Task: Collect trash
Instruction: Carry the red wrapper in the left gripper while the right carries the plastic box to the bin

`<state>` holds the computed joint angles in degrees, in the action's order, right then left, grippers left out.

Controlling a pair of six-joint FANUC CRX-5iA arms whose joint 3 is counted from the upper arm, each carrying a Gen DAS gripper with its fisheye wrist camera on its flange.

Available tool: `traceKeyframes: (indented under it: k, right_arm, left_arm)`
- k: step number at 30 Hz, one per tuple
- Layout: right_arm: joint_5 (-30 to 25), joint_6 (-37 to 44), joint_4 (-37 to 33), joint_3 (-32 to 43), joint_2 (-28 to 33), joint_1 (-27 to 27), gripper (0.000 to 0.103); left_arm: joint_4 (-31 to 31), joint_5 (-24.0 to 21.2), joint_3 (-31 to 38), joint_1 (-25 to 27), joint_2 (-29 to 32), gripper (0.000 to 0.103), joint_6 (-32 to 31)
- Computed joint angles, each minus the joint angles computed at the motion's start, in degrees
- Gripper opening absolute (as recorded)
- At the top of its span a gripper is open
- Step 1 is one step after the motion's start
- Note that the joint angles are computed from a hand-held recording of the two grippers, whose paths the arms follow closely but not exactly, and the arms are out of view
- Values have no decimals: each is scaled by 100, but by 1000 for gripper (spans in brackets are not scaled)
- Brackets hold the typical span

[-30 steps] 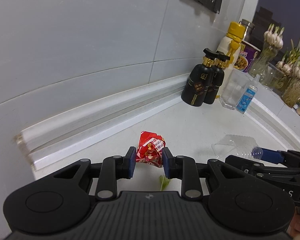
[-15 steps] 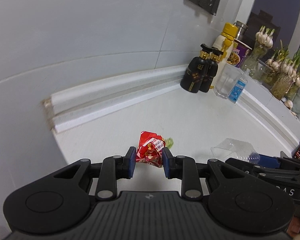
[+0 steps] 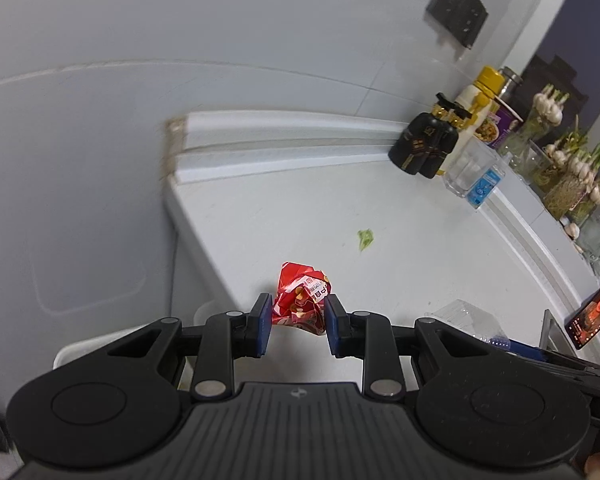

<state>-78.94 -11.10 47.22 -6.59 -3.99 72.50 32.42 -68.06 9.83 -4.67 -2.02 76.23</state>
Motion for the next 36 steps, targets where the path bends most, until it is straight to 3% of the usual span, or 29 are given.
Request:
traceKeyframes:
  k: [8,17,27,36]
  right_arm:
    - [-24,141,-177,205,79,263,70]
    - [158,347,-361,411,233,436,70]
    - [1075,1195,-834,854,719,353,71]
    - [1991,1654,-1709,884,1121,117,71]
  left_arm:
    - [134,-279,-487,484,-343,25,118]
    - [-165,-612,-802,909,-579,25,174]
    - [-535,-802,-1174,1328,-787,25,424]
    - [-808,-571,-1803,1622,-944,25,265]
